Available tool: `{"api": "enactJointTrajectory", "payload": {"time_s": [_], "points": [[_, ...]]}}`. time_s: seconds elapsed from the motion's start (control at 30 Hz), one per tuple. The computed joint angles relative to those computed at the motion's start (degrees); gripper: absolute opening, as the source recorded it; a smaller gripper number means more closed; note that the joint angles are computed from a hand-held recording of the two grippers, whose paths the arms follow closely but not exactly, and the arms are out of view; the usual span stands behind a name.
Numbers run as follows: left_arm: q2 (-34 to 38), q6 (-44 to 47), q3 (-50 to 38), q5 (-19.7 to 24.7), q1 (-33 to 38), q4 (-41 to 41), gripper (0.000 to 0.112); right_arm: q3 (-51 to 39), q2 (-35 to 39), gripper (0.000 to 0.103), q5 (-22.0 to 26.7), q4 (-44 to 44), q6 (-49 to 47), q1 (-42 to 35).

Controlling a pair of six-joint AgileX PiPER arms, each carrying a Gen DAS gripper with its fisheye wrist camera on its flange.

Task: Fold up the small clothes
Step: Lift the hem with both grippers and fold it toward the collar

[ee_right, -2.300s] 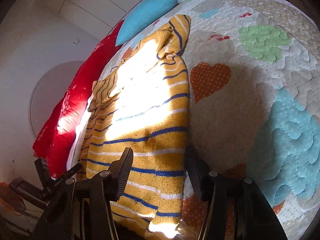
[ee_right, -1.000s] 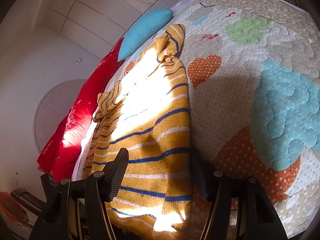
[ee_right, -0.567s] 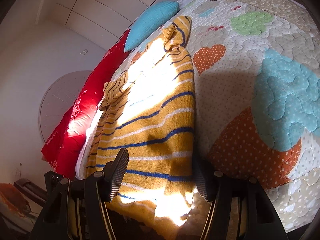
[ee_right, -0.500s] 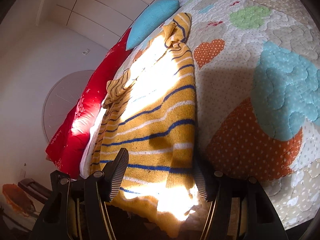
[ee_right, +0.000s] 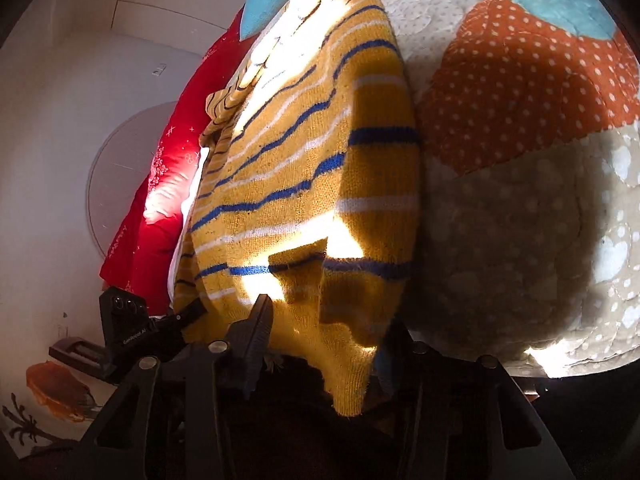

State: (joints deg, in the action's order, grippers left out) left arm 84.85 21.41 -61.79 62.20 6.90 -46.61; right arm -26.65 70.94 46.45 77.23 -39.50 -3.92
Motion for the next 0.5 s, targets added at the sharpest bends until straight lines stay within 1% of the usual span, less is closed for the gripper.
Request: {"api": "enactJointTrajectory", "payload": {"time_s": [0.03, 0.07, 0.13, 0.2, 0.33, 0.43, 0.5], "points": [[0.2, -0.6, -0.6, 0.2, -0.2, 0.2, 0.009, -1.1, 0.3, 0.023, -2.1, -1.9, 2.6, 1.7], [0.7, -0.8, -1.4, 0.3, -0.3, 0.2, 0.009, -2.1, 0.0, 0.014, -3.5, -4.7, 5.8, 2.7], [-0.3, -1.7, -1.9, 0.2, -0.5, 0.9, 0.009, -2.9, -0.9, 0.011, -3.6, -6.8, 8.2, 2.7], [-2.5, -1.0, -1.1, 1.0, 0.6, 0.5, 0.008, -2.5, -3.2, 0.009, -1.8, -6.8, 8.0, 1.7], [-8.2, 1.0, 1.3, 3.4, 4.1, -0.1, 0.008, -1.7, -9.9, 0.007, 4.4, -9.7, 8.8, -0.8], [-10.4, 1.6, 1.8, 6.0, 6.6, -0.5, 0.008, -1.8, -13.8, 0.007, 9.5, -12.6, 9.8, -3.2], [-11.2, 1.3, 1.7, 6.3, 6.2, 0.1, 0.008, -1.9, -15.3, 0.007, 11.8, -13.7, 10.1, -4.4]]}}
